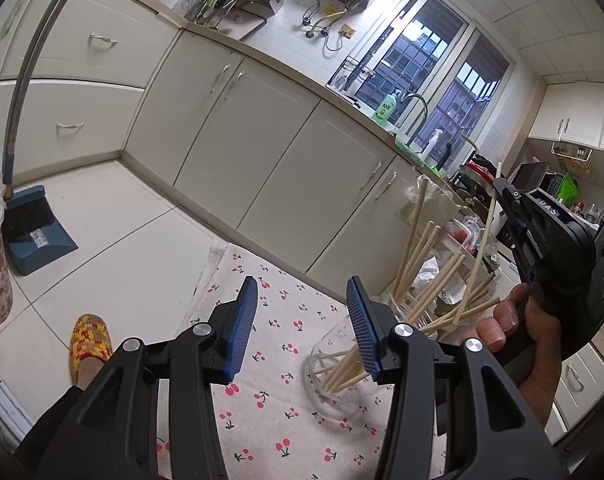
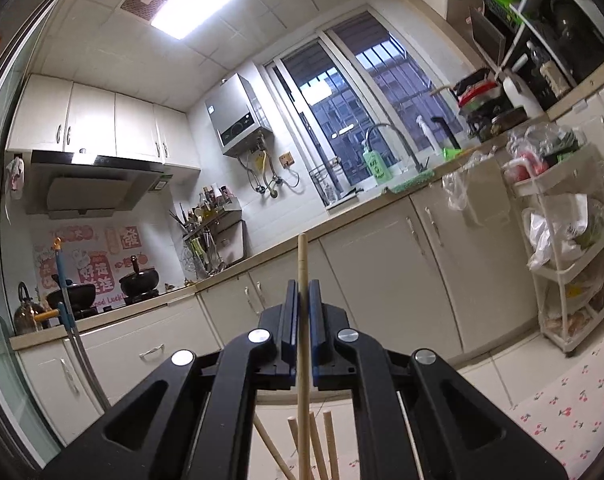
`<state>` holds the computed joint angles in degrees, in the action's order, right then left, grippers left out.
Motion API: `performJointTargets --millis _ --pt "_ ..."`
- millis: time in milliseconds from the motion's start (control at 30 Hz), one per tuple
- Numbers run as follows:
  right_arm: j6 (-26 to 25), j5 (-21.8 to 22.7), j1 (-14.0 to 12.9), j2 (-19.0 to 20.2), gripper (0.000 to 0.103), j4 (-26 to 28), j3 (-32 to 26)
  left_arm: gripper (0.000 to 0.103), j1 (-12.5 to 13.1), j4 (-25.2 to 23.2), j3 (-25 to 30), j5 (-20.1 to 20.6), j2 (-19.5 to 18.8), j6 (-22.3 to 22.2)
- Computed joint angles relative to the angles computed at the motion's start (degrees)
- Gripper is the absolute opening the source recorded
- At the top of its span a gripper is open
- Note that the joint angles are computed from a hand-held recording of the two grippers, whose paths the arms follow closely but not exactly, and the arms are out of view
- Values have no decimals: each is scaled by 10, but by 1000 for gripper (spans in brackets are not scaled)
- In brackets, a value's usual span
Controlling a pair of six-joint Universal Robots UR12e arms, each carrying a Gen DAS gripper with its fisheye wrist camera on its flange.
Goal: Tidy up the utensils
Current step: 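Lower the right tool's stick into the glass jar and open the right tool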
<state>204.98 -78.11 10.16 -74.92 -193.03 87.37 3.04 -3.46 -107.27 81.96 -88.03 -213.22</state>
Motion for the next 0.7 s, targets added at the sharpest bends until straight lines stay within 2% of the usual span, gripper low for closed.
performJointTargets --millis 133,300,700 --pt "-16 -23 7 -1 6 -1 8 44 2 -2 1 -9 0 -3" --pt "-14 -27 10 1 6 6 14 44 4 -5 1 -16 -1 -7" --pt "-10 -47 17 14 6 -15 -2 45 6 -9 3 -30 -4 -10"
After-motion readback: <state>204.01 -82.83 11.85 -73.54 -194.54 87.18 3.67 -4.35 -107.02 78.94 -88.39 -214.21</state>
